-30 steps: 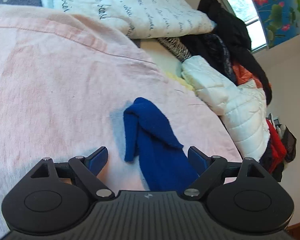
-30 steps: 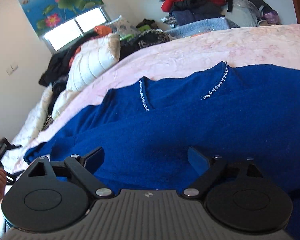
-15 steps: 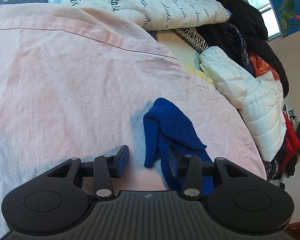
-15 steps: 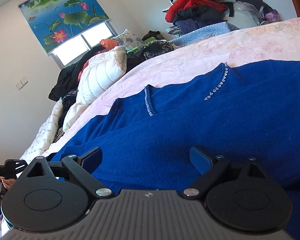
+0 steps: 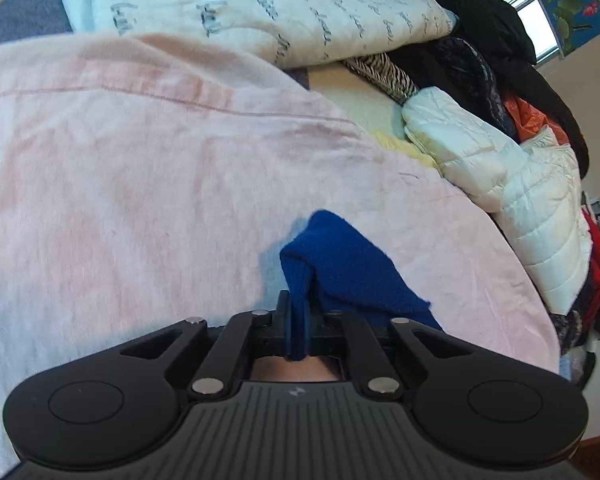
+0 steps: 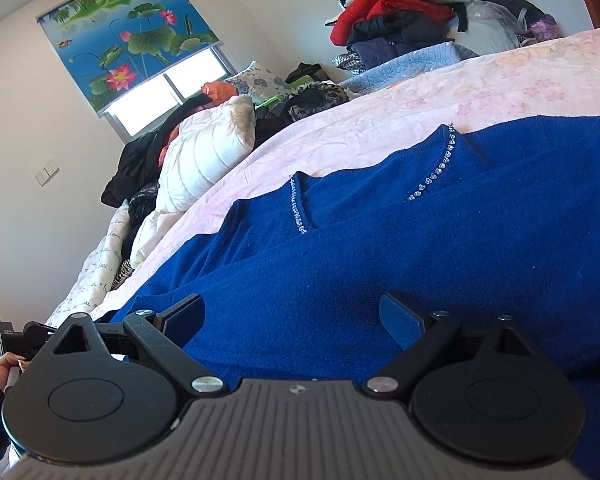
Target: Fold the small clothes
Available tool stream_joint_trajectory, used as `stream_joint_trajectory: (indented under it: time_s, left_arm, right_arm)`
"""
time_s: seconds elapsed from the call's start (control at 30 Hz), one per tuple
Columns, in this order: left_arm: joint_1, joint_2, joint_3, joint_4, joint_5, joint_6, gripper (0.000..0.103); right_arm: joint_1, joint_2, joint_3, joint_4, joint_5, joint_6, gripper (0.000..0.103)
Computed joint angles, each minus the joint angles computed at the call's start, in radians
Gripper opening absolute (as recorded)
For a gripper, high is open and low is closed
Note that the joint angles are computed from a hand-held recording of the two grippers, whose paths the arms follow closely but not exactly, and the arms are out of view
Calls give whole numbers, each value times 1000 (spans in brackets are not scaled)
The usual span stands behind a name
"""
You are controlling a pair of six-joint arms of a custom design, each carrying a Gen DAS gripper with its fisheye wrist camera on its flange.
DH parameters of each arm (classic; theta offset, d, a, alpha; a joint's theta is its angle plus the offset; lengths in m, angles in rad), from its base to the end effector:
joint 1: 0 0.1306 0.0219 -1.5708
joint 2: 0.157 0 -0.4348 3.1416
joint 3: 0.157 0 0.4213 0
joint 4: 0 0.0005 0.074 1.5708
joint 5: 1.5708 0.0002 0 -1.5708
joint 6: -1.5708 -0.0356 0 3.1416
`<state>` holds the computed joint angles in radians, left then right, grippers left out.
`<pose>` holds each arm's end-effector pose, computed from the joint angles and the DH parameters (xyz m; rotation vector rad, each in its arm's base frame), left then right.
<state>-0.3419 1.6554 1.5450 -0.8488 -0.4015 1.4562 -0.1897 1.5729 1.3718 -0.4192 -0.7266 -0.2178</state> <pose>0.5752 -0.1905 0.4188 -1.4239 1.9891 -0.2941 0.5792 -0.0876 0.4171 0.0224 2.1195 0.8058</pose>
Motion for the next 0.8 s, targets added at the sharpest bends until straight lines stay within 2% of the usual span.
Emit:
stream_joint_trajectory:
  time_s: [0.07,0.13,0.17,0.2,0.27,0.4,0.43,0.5,0.57,0.6,0.63,0.67,0.7,0.73,0.77,0.8]
  left_arm:
    - [-7,-13,15,-13,-50,7,4]
    - [-25,-25,60,-24,-93,-26,4]
    - [-36,-26,98,-40,-81,-40,3]
    - [-47,-29,132,-34,-32,-44,3]
    - [-84,-44,140,89,95,-27,3]
    - [-205,67,242,275,216,-104,3]
    - [-226,119,290,280,271,-128,3]
    - [-257,207,357,291,382,-107,4]
    - [-274,272,382,353,446,-128,4]
    - [-268,308,399,369,524,-130,4]
    - [-260,334,413,351,593,-77,4]
    - [-250,346,401,363,659,-11,6]
    - [-243,346,375,394,712,36,11]
    - [-241,337,349,416,731,42,15]
    - [-241,319,318,445,730,25,28]
    - [-239,300,288,475,734,5,59]
  right_arm:
    - [-1,0,0,-1,0,1,94]
    - [-1,0,0,0,-1,0,94]
    - [-1,0,0,0,-1,-1,95]
    - [-1,0,0,1,-2,-2,95]
    - [-1,0,1,1,-4,-3,96]
    - [0,0,0,6,-11,-11,97]
    - [0,-1,0,6,-10,-11,97]
    - [0,-1,0,5,-11,-11,97]
    - [-3,-1,-2,7,-16,-13,96]
    - [-3,-1,-2,8,-16,-14,96]
    - [-3,-1,-2,9,-17,-17,96]
    - [-4,-1,-3,12,-20,-20,96]
    - [-6,-1,-4,14,-24,-24,97]
    - [-7,-1,-4,15,-27,-26,97]
    - [-7,0,-5,17,-30,-29,97]
    - [-7,0,-5,19,-32,-32,97]
